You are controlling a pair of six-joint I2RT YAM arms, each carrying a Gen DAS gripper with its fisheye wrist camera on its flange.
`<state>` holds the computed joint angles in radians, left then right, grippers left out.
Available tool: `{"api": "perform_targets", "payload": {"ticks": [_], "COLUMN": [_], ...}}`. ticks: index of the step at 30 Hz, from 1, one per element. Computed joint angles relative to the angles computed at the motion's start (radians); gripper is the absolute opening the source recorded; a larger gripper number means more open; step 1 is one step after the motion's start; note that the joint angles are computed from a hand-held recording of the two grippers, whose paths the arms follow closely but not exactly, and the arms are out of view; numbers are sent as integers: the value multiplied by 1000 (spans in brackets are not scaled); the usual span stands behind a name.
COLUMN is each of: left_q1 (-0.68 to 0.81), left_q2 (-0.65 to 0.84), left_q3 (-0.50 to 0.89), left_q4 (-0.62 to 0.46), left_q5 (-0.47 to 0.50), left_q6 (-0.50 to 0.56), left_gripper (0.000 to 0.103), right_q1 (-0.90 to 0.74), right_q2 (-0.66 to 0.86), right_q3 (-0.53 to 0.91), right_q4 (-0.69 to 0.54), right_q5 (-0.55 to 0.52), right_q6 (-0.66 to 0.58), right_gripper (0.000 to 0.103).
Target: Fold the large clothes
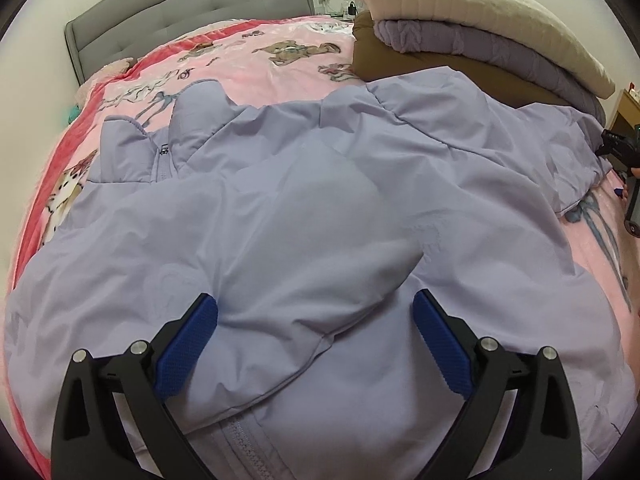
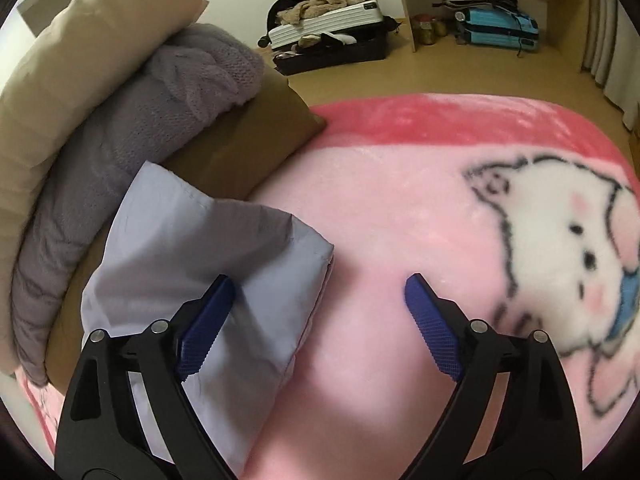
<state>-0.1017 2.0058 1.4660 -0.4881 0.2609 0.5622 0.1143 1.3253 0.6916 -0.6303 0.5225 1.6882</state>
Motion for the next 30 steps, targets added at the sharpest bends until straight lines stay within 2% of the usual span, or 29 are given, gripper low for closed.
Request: {"api": "perform_targets", "payload": {"ticks": [2,5,6,7,9,11,14,18,20,25,28,30], "left_q1": [1,6,7,7,5,4,5,10,12,17,23,43], "left_q2": [3,4,5,5,6,8,6,2,1,1,10,14], "left_q3": [5,11,14,14,16,18,13,9,9,19,46,82], "left_q4": [-6,-16,-18,-18,-19,-22,-16,-14,-15,-34,-68,-123], "left_q5": [2,11,13,14,11,4,6,23,28,42,60,111], "left_q6": [-3,-9,-11,-13,-15,-13,-10,-14,-15,-19,-17,-15], "left_gripper": [97,97,97,97,97,97,97,98,98,98,98,98], "right_q1": [15,18,10,18,33,57,125,253,337,462,510,540], "right_q2": [-17,-58,-59,-49,-49,-65,-83,-155,-126,59,193,290], "right_q3": [-20,-82,-79,-62,-28,5,88,185,305,615,785,891], "right_q4": [47,226,229,216,164,104,21,41,86,212,266,306], "right_q5": [22,-19,-34,-28,-11,9,57,148,176,90,-3,-74], "right_q6": [-2,-52,-65,-71,-86,-84,-151,-224,-357,-640,-760,-818], "right_gripper": [74,53,43,29,15,12,9,9,9,8,8,8]}}
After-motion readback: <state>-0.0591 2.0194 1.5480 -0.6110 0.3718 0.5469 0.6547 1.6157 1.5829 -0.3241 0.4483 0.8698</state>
